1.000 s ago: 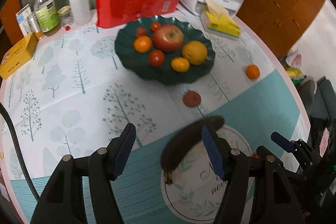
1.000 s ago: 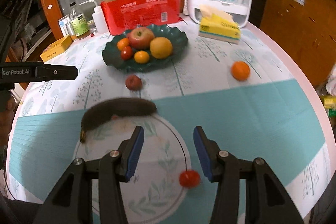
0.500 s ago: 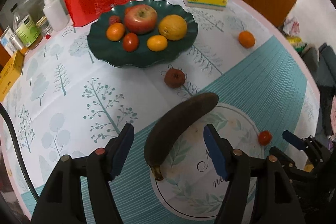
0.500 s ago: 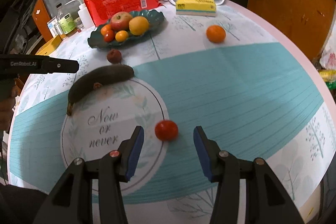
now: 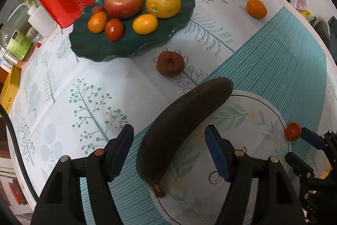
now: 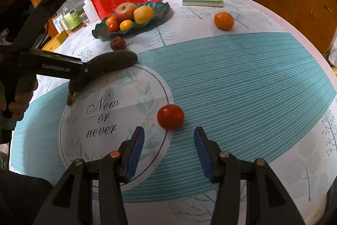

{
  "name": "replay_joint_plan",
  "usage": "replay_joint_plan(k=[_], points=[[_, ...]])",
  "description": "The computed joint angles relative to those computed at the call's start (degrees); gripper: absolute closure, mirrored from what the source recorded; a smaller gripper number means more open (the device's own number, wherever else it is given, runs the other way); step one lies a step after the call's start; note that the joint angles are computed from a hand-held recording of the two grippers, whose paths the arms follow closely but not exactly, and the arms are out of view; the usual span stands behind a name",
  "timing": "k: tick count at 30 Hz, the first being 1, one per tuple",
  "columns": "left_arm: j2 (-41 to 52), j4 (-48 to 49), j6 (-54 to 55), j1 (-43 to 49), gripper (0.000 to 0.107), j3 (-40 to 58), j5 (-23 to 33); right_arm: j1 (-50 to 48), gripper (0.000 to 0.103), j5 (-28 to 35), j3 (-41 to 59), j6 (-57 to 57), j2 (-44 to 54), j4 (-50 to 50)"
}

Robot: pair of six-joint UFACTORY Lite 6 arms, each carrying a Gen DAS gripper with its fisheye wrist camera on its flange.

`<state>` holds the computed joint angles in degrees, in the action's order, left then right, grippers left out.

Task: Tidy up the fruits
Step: 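Grasp the dark banana with the left tool while the right tool grasps the red tomato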

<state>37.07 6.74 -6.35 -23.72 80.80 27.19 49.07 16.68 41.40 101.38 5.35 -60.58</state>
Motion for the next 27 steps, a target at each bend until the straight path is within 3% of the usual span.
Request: replay_joint_plan(k=[8, 14, 20, 24, 27], points=[[5.03, -3.36, 4.72, 0.48, 0.038, 4.47, 0.84, -1.82, 0.054, -1.77, 1.41, 1.57, 2.22, -4.13], [5.84, -12.31, 16.15, 2.92, 0.038, 5.06, -0.25, -3.25, 0.054, -3.11, 2.69, 0.18, 3.61, -4.43], [5.64, -18.26, 28.36, 5.39, 0.038, 4.52, -1.19, -4.03, 0.061, -3.87, 4.73, -3.87, 5.45, -2.46], [4.35, -20.99, 32.09, 6.54, 0.046, 2.53, -2.42, -4.44, 0.069, -3.40, 6.34, -8.69, 6.57, 1.84], [2.39, -24.28, 33.95, 6.39, 0.058, -0.11, -3.48, -4.92, 0.074, -3.34, 7.35, -11.62, 7.21, 5.00]])
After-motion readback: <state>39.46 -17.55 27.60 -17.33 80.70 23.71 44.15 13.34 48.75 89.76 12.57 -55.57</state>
